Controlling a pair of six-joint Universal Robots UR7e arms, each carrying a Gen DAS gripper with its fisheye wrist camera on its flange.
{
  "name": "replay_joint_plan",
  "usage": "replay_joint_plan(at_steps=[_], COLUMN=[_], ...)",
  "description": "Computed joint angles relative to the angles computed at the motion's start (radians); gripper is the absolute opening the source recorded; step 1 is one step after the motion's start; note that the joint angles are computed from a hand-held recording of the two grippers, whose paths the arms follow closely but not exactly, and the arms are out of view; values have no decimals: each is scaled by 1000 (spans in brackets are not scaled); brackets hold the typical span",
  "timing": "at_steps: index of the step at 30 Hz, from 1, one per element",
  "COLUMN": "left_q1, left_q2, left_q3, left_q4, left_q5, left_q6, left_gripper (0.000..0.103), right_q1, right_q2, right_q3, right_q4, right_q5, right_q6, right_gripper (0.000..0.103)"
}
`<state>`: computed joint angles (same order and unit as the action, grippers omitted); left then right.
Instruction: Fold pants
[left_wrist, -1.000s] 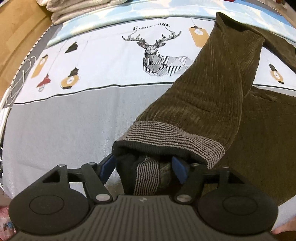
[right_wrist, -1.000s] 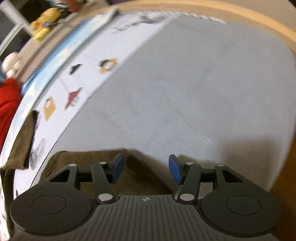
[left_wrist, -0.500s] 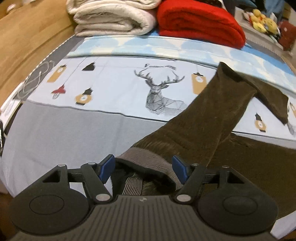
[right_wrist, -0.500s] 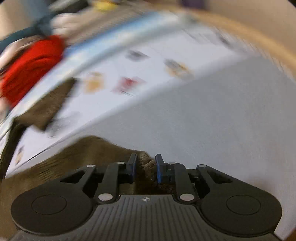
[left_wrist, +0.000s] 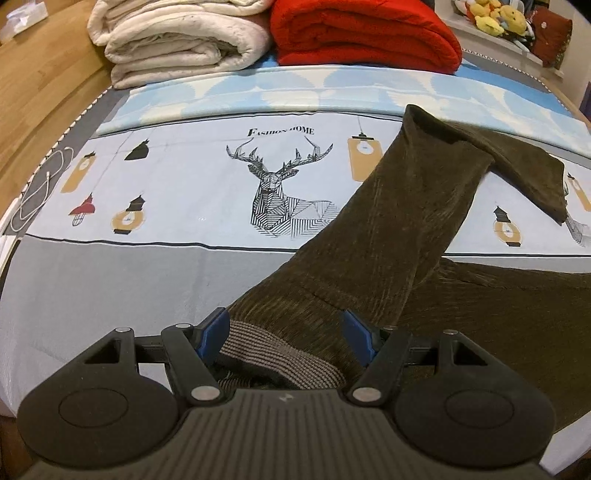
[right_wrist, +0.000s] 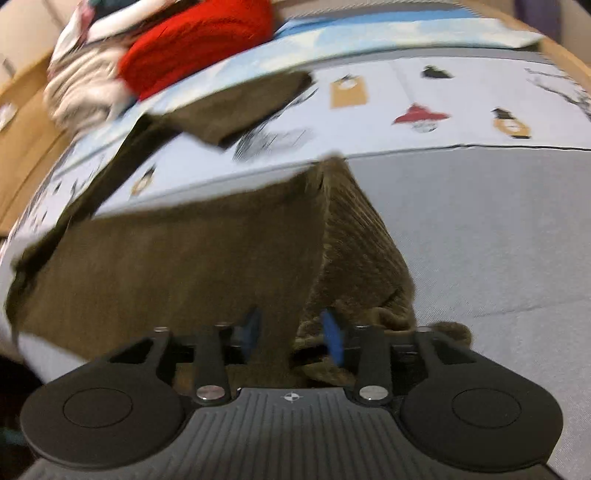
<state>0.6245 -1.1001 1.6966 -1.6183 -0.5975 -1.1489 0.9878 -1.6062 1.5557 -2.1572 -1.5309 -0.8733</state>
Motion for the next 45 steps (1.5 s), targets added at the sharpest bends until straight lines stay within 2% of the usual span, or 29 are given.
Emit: replay_joint_plan(at_steps=[4, 6, 8, 10, 12, 15, 18, 22, 24, 25, 26, 27, 28, 29, 31, 32, 33, 34, 36, 38, 39, 40, 42, 45], left_q1=[6, 6, 6, 5, 6, 8, 7, 8, 9, 9, 9, 10, 9, 9, 9, 9, 9, 10, 12, 10, 9, 7, 7, 8], left_q2=[7, 8, 5, 6, 10, 15, 18, 23, 26, 26, 26, 26, 26, 24, 23, 24, 25, 27, 33, 42, 45, 50, 57, 62], left_q3=[-10, -12, -10, -10, -13, -19, -19, -23, -26, -25, -25, -26, -25, -24, -22, -23, -25, -27, -33, -38, -38, -38, -41, -46], left_q4=[10, 10, 4, 3, 9, 17, 18, 19, 22, 19, 16, 15, 15, 10, 1, 2, 3, 1, -4, -19, -30, -42, -55, -66], left_q5=[0, 0, 1, 5, 8, 7, 5, 6, 6, 7, 6, 6, 6, 8, 9, 11, 13, 15, 15, 13, 12, 10, 9, 13], left_q6=[-2, -6, -2, 4, 6, 5, 10, 20, 22, 23, 25, 26, 26, 29, 37, 38, 40, 40, 41, 54, 66, 80, 98, 100], left_gripper=[73, 73, 73, 73, 73, 73, 73, 73, 73, 73, 73, 73, 73, 73, 73, 73, 73, 73, 73, 73, 73, 73, 73, 73], right_q1=[16, 31, 46, 34, 20, -9, -13, -20, -11, -2, -3, 16, 23, 29, 26, 25, 23, 24, 50, 73, 78, 76, 66, 61], right_q2=[38, 51, 70, 73, 89, 115, 140, 156, 164, 169, 166, 171, 171, 153, 87, 48, 22, 13, 17, 23, 26, 29, 28, 16], right_q3=[-33, -37, -26, -23, -36, -90, -115, -137, -145, -147, -152, -158, -156, -137, -89, -71, -67, -74, -68, -33, -21, -22, -34, -24], right_q4=[-14, -80, -190, -297, -354, -255, -223, -221, -220, -210, -176, -157, -153, -162, -115, -30, 75, 174, 261, 212, 174, 159, 154, 47], right_q5=[-38, -69, -80, -80, -112, -138, -175, -147, -149, -146, -116, -106, -95, -71, 88, 162, 194, 184, 53, -82, -122, -133, -106, -74], right_q6=[31, 30, 80, 174, 319, 446, 486, 573, 581, 573, 535, 496, 429, 325, 115, 10, -94, -171, -224, -243, -232, -210, -184, -174], right_gripper=[46, 46, 46, 56, 61, 62, 62, 71, 72, 69, 61, 34, 16, 14, 14, 14, 14, 14, 14, 14, 14, 14, 14, 7])
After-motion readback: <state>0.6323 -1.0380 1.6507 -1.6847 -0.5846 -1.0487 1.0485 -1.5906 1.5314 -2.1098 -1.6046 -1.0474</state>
